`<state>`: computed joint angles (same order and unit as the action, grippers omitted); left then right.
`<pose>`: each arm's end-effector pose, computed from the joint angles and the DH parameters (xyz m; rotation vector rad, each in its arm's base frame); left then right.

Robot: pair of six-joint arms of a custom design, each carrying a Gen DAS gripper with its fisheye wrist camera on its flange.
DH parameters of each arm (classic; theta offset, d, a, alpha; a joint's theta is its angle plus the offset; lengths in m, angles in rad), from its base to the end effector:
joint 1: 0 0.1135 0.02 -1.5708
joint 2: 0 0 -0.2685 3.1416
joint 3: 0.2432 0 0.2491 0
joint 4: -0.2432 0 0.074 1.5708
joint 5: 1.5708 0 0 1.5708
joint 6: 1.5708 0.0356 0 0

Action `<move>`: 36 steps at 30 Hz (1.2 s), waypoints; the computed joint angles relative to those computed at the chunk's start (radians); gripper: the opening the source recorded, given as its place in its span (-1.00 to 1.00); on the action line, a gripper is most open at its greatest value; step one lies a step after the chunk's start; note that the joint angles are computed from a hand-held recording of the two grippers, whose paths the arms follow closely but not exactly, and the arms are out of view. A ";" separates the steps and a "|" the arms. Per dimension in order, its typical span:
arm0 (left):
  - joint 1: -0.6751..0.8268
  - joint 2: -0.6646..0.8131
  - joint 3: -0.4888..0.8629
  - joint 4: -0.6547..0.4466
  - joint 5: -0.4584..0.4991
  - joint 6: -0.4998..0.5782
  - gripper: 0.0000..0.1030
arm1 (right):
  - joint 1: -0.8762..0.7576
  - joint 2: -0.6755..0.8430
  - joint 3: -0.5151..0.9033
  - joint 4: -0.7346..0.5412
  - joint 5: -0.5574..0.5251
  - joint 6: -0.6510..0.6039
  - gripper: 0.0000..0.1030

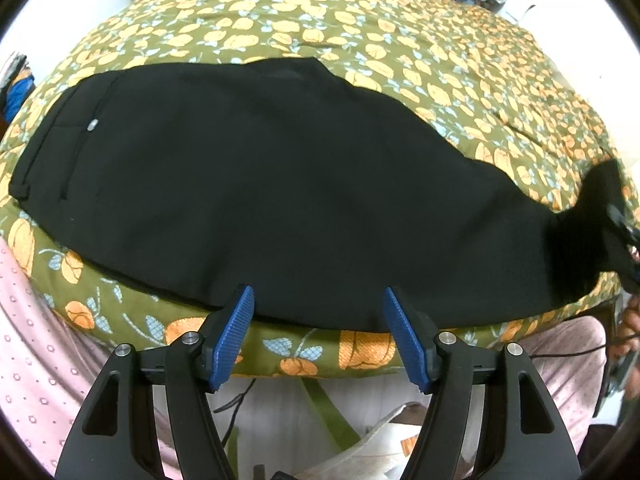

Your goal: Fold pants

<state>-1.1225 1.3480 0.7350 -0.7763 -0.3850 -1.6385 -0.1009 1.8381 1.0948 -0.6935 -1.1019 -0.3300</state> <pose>0.1040 -0.1855 0.1801 -0.7425 2.6241 -0.1431 0.3231 -0.0008 0.1637 -0.3755 2.3917 1.4171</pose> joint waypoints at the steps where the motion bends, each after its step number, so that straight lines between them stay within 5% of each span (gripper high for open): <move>1: -0.010 -0.011 0.002 -0.018 -0.011 -0.015 0.35 | 0.063 -0.019 -0.058 0.113 -0.005 0.102 -0.78; 5: -0.039 -0.061 -0.015 -0.069 -0.043 -0.074 0.35 | 0.421 -0.058 -0.272 0.705 0.075 0.627 -0.77; 7: -0.042 -0.094 -0.036 -0.082 -0.054 -0.098 0.35 | 0.566 -0.042 -0.281 0.787 0.177 0.661 -0.63; 8: -0.043 -0.111 -0.046 -0.086 -0.061 -0.107 0.35 | 0.649 -0.039 -0.257 0.744 0.264 0.613 -0.55; 10: -0.054 -0.160 -0.063 -0.101 -0.096 -0.130 0.35 | 0.730 -0.071 -0.254 0.690 0.329 0.531 0.12; 13: -0.064 -0.225 -0.089 -0.077 -0.147 -0.115 0.37 | 0.703 -0.252 -0.377 0.685 0.360 0.419 0.47; 16: -0.026 -0.275 -0.132 0.102 -0.148 0.075 0.33 | 0.583 -0.489 -0.524 0.641 0.435 0.307 0.74; 20: 0.108 -0.120 -0.064 0.329 -0.010 0.436 -0.05 | 0.341 -0.643 -0.608 0.534 0.466 0.187 0.75; 22: 0.163 0.006 -0.011 0.372 0.026 0.523 -0.08 | 0.273 -0.644 -0.625 0.553 0.467 0.206 0.75; 26: 0.243 0.169 0.046 0.389 0.097 0.563 -0.15 | 0.158 -0.601 -0.619 0.586 0.418 0.259 0.75; 33: 0.239 0.280 0.098 0.374 0.107 0.582 -0.14 | 0.186 -0.522 -0.606 0.654 0.423 0.281 0.75; 35: 0.244 0.271 0.084 0.389 0.109 0.561 -0.62 | 0.182 -0.513 -0.608 0.659 0.411 0.280 0.75; 36: 0.248 0.258 0.073 0.393 0.108 0.550 -0.69 | 0.185 -0.533 -0.619 0.656 0.411 0.286 0.75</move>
<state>-0.8750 1.6062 0.8085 -0.3831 -0.2772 -1.0886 0.0846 1.3051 0.4756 -0.0371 -0.6907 -0.0436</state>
